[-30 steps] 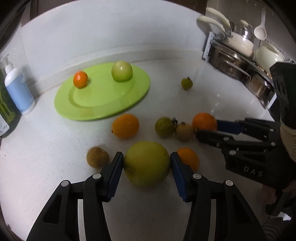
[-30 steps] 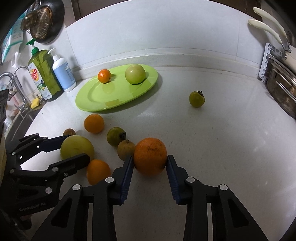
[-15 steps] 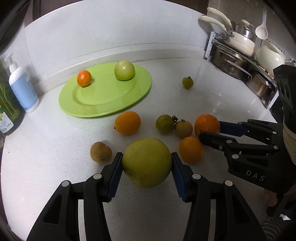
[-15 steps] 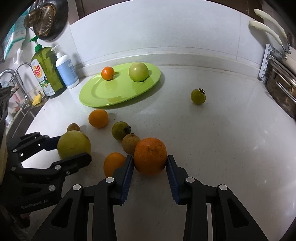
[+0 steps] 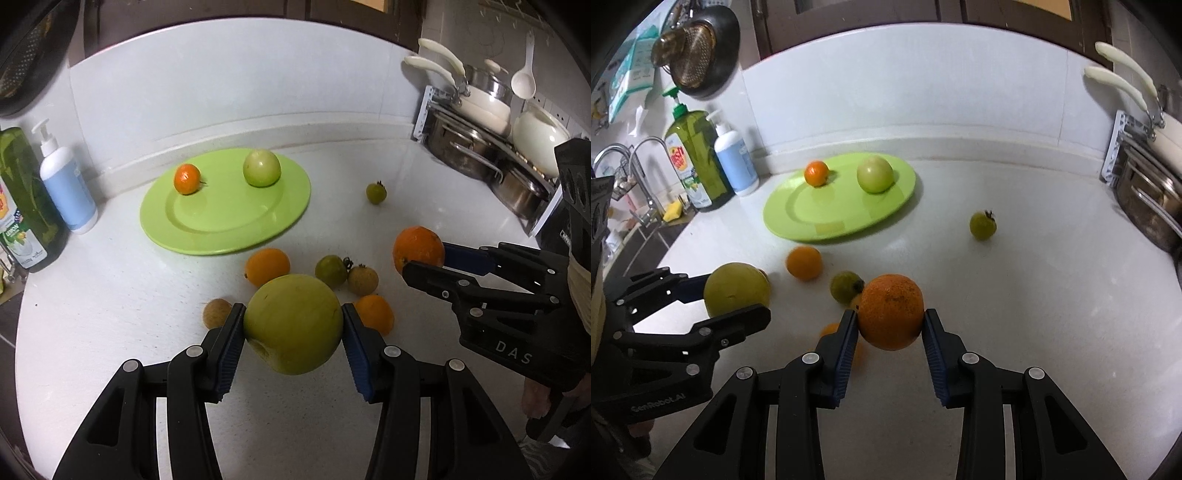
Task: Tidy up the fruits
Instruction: 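Carry the orange in the right tool and the pomelo in the left tool over the plate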
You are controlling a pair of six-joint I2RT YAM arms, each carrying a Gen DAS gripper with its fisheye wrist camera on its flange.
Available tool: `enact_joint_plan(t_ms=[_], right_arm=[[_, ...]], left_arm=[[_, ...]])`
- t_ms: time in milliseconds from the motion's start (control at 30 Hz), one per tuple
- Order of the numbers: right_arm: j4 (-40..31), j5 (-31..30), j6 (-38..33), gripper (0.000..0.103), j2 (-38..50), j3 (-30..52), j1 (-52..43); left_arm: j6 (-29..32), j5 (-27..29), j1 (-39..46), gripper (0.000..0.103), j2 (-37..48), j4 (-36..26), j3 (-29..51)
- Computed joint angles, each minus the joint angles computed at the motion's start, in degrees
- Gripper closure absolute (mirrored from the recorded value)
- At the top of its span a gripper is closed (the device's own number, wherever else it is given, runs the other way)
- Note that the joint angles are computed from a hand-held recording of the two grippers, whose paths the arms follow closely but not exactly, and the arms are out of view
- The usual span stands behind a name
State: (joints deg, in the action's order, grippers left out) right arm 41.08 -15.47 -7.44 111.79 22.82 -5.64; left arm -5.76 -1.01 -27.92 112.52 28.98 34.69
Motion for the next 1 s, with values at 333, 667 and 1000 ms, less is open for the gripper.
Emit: enact_joint_plan(t_ms=[333,667,1000], right_arm=[[-3.0,-0.5,1.4,0.066,-8.9,-0.8,2.8],[-6.8,-0.1,3.0,0.066,-10.0,4.2,6.0],[-16.0,0.0,3.0,0.066,-5.2,17.1,7.3]], left_arm=[[-1.3,-1.3,2.5,0.052,-6.9,-2.8,-0.9],[0.3,-1.8,6.2,0.052,-8.6,-4.7,2.5],[2.7,-0.8,9.6,0.052,-6.0,-9.9,12.0]])
